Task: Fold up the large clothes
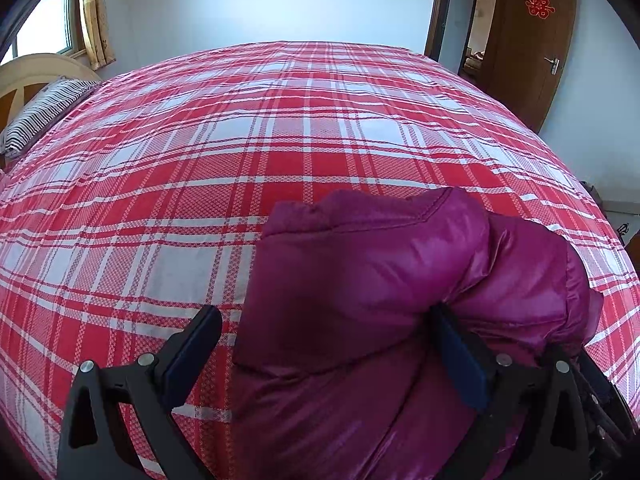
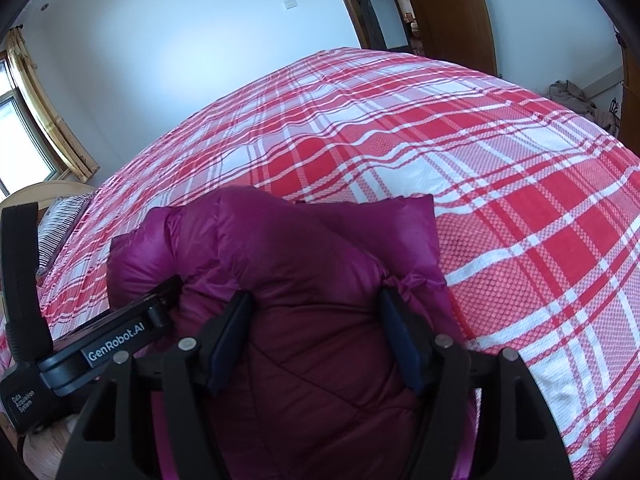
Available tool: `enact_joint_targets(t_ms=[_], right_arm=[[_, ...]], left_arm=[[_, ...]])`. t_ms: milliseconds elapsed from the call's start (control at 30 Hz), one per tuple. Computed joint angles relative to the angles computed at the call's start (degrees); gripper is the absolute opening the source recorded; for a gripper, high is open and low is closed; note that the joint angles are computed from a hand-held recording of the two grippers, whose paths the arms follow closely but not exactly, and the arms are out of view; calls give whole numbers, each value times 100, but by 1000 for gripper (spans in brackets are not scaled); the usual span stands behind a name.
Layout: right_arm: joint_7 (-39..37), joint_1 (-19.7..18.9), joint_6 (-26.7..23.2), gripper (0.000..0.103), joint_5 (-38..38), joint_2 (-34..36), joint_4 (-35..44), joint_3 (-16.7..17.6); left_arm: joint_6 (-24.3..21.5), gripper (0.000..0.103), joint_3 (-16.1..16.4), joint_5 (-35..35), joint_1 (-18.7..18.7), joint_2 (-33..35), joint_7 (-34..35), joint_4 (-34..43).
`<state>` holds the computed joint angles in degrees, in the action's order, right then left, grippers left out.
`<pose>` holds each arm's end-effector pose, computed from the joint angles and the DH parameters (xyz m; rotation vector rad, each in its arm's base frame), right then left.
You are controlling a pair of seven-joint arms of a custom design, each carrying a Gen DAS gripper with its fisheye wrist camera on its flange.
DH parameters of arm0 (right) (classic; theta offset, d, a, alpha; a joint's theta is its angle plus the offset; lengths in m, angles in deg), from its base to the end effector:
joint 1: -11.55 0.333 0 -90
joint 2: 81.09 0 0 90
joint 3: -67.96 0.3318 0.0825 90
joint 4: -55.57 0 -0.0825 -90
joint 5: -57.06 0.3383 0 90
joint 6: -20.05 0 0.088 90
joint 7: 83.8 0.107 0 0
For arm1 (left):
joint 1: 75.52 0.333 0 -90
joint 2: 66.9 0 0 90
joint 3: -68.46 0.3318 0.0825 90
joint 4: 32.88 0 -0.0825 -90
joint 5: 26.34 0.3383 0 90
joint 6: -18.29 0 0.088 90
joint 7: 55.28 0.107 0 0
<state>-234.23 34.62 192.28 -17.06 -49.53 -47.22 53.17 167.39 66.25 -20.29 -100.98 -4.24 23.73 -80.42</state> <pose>0.6187 0.1844 0.3270 -1.1090 2.1355 -0.5955 0.7281 -0.3646 0.3449 -1.5578 2.1794 -0.8184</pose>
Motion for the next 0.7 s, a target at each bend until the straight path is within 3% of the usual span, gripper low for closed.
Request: enact_joint_targets(t_ms=[600,700], right_arm=[[-505,57,-160,70,445,26,-2,6],[-582,61,-157,71,518,41,4,-2]], left_arm=[[-2,102,-19,-11,13,-2,5,-3],[-89,102,-242,-188,145,27,178,75]])
